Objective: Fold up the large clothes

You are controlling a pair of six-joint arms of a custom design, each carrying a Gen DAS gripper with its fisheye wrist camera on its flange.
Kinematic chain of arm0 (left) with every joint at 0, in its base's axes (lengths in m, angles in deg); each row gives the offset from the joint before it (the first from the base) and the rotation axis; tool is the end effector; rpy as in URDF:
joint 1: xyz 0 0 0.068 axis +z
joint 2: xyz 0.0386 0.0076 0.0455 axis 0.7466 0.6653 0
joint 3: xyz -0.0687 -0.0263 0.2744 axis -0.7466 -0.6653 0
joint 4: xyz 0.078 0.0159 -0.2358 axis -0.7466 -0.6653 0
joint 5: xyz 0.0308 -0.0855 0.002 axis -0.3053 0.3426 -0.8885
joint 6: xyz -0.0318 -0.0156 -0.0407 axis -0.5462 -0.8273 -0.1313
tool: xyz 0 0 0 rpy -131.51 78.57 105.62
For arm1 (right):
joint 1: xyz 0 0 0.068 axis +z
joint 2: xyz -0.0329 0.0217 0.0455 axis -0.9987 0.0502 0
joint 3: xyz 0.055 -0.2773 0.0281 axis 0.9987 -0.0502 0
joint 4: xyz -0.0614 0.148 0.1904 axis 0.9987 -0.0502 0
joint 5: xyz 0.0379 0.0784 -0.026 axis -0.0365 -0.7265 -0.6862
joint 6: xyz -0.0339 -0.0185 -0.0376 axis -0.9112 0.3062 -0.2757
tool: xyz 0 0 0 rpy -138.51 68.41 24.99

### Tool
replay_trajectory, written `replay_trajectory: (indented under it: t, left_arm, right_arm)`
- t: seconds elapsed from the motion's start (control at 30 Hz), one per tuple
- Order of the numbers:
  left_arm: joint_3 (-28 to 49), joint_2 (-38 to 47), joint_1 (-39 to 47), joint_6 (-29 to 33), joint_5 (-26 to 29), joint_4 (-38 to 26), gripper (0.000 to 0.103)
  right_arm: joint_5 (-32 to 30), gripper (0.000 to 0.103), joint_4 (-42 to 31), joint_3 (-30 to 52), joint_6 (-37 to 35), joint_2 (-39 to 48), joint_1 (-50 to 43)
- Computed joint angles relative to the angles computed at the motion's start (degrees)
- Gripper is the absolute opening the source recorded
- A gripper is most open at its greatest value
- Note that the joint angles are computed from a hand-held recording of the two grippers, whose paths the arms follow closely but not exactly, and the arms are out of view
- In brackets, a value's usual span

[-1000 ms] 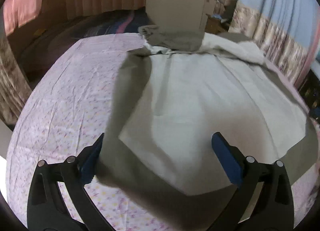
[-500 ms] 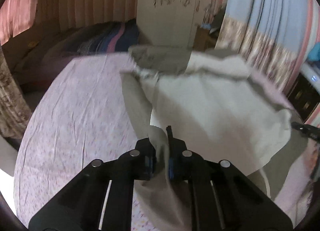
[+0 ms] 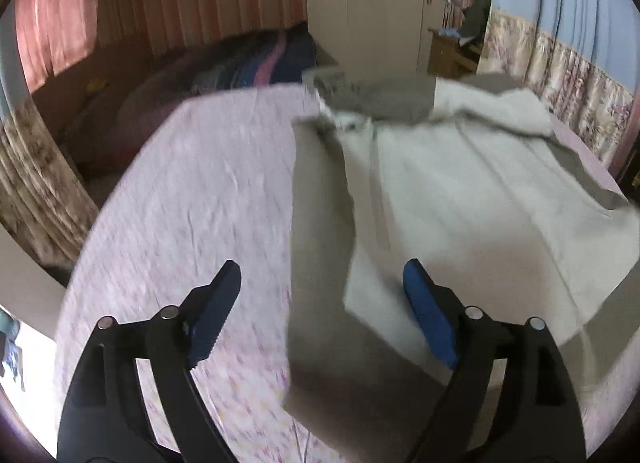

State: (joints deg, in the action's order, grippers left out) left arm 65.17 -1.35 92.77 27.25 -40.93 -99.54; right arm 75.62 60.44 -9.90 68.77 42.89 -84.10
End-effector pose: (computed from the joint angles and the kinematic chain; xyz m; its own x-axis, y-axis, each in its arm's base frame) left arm 0.2069 0.1764 0.2395 -0.7227 0.1264 -0.6795 0.1540 0.9879 0.0200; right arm 0.1623 0.0036 0.2518 -0.6107 0.1337 -0.7805 0.1587 0.9863 0.0447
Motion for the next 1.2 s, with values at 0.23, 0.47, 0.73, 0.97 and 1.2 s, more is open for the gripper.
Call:
replay_trajectory:
  t: [0.23, 0.47, 0.73, 0.97, 1.2]
  left_arm:
    - [-3.0, 1.1, 8.7, 12.0, 8.1, -7.0, 0.089]
    - [-6.9, -2.7, 4.2, 14.2, 6.1, -4.5, 0.016]
    - [1.9, -5.0, 0.0, 8.8, 11.6, -9.1, 0.012]
    - [11.6, -2.8, -10.5, -7.5, 7.4, -0.3, 0.012]
    - [28.1, 10.4, -21.6, -18.3, -3.9, 4.0, 0.011]
  right_arm:
    - [-10.1, 0.068, -5.2, -6.5, -1.4, -6.8, -5.1]
    - [-12.3, 0.005, -2.6, -8.3, -0.1, -2.9, -0.7]
    - [-17.2, 0.004, 2.2, -0.3, 0.0, 0.4, -2.1]
    - [-19.4, 0.003, 6.5, 15.6, -1.8, 14.8, -5.5]
    - [-21.3, 0.003, 5.0, 38.3, -1.9, 36.4, -8.0]
